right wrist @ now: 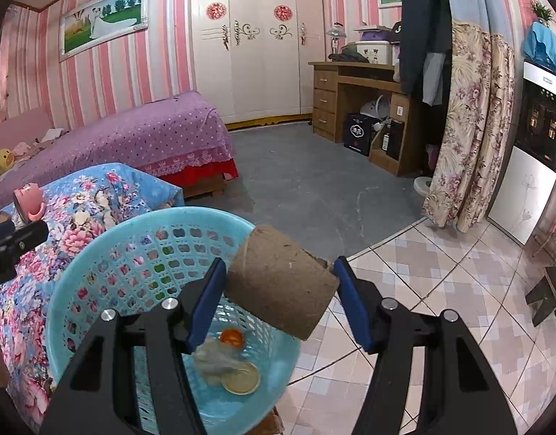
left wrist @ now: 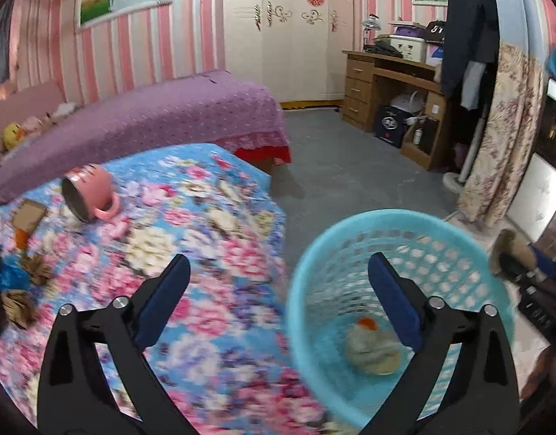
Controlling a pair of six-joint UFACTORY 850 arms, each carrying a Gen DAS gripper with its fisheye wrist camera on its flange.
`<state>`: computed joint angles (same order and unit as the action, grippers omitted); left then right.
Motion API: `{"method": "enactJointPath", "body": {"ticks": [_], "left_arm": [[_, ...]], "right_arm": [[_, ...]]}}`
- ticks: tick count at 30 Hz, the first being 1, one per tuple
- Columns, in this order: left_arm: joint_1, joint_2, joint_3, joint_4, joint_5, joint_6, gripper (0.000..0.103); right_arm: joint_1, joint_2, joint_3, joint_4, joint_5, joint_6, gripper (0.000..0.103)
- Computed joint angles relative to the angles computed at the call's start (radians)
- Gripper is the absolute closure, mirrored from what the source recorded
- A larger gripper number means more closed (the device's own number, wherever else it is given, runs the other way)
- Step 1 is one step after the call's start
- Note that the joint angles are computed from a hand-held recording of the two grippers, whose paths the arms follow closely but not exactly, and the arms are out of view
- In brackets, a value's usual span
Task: Collect trash
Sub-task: 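Open both tools to drop the cloth and tube into the basket, then move both tools back over the bed toward the remaining items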
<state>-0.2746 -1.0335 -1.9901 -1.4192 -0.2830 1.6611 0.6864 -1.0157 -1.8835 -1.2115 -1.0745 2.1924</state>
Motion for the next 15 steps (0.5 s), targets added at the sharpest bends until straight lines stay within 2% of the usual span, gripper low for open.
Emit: {"method": "enactJointPath", "body": {"ticks": [9, 14, 15], "left_arm": [[0.044, -0.008, -0.004, 0.087, -0.003, -0.108, 0.006], [0.069, 0.017, 0.036, -0.002, -0.014, -0.013, 0.006], [0.073, 0.023, 0.044, -0.014, -0.017, -0.001, 0.006]], "right_arm": [[0.000, -0.071, -0.130, 0.012, 0.019, -0.102, 0.038], [0.007, -0.118, -0.221, 0.039, -0.028, -0.165, 0.014], [0.009, -0.125, -0.236, 0.038, -0.038, -0.168, 0.012]]}}
